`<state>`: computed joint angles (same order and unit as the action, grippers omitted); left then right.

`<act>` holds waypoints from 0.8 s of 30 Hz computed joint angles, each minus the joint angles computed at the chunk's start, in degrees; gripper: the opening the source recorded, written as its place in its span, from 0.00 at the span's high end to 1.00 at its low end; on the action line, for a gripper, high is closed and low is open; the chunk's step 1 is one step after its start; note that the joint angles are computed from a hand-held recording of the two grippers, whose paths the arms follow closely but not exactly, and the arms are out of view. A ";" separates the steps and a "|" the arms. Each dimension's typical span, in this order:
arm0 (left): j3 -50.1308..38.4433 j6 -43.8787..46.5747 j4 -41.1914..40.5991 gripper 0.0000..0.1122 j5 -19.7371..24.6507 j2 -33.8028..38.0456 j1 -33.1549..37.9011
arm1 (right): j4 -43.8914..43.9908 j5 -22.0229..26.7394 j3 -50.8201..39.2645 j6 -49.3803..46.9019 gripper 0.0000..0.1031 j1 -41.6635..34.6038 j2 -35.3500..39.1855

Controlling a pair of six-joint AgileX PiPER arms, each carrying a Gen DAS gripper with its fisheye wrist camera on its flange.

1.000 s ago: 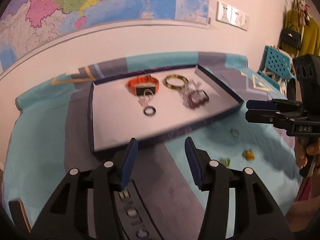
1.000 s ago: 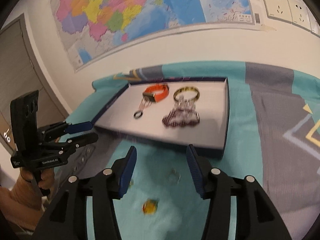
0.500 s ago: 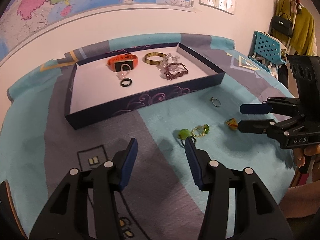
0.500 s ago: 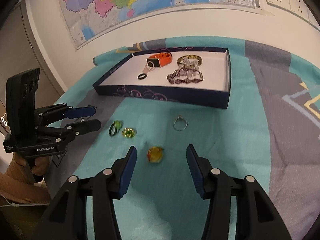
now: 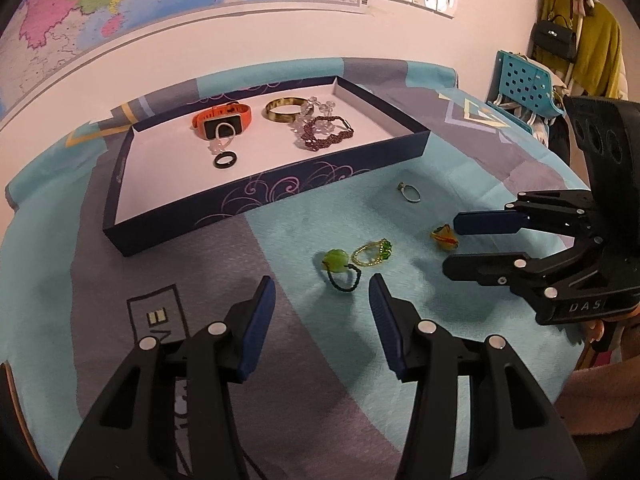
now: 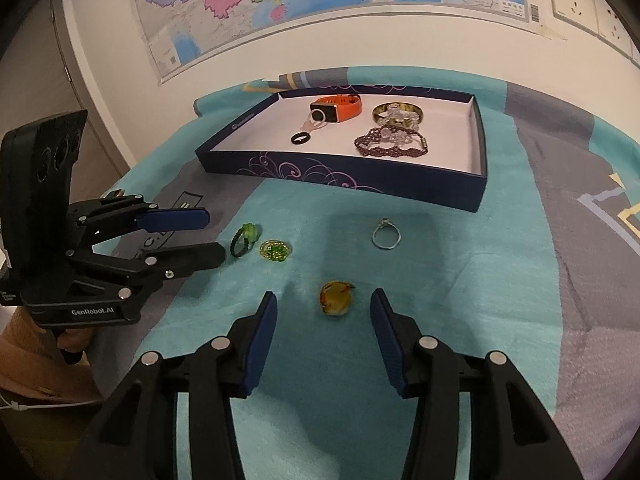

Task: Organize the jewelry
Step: 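Move the left tool to the green bead ring while the right tool approaches the amber ring, then close the left tool on the green bead ring while the right tool grasps the amber ring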

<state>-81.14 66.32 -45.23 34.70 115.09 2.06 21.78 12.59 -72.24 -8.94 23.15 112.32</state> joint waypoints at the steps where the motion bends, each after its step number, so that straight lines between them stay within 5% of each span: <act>1: -0.37 -0.37 0.38 0.58 0.24 0.24 -0.09 | -0.15 0.01 -0.17 0.12 0.58 0.02 0.12; 6: -3.23 -4.03 3.00 0.61 2.24 2.25 -0.93 | -6.03 0.19 -1.17 5.87 0.63 0.44 0.75; 24: -6.18 -9.03 6.05 0.71 3.04 3.98 -2.13 | -5.89 -0.27 -0.68 5.86 0.64 0.24 0.50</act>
<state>-87.33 57.28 -39.18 37.75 119.07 -0.06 15.89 12.32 -72.92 -3.07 23.39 112.82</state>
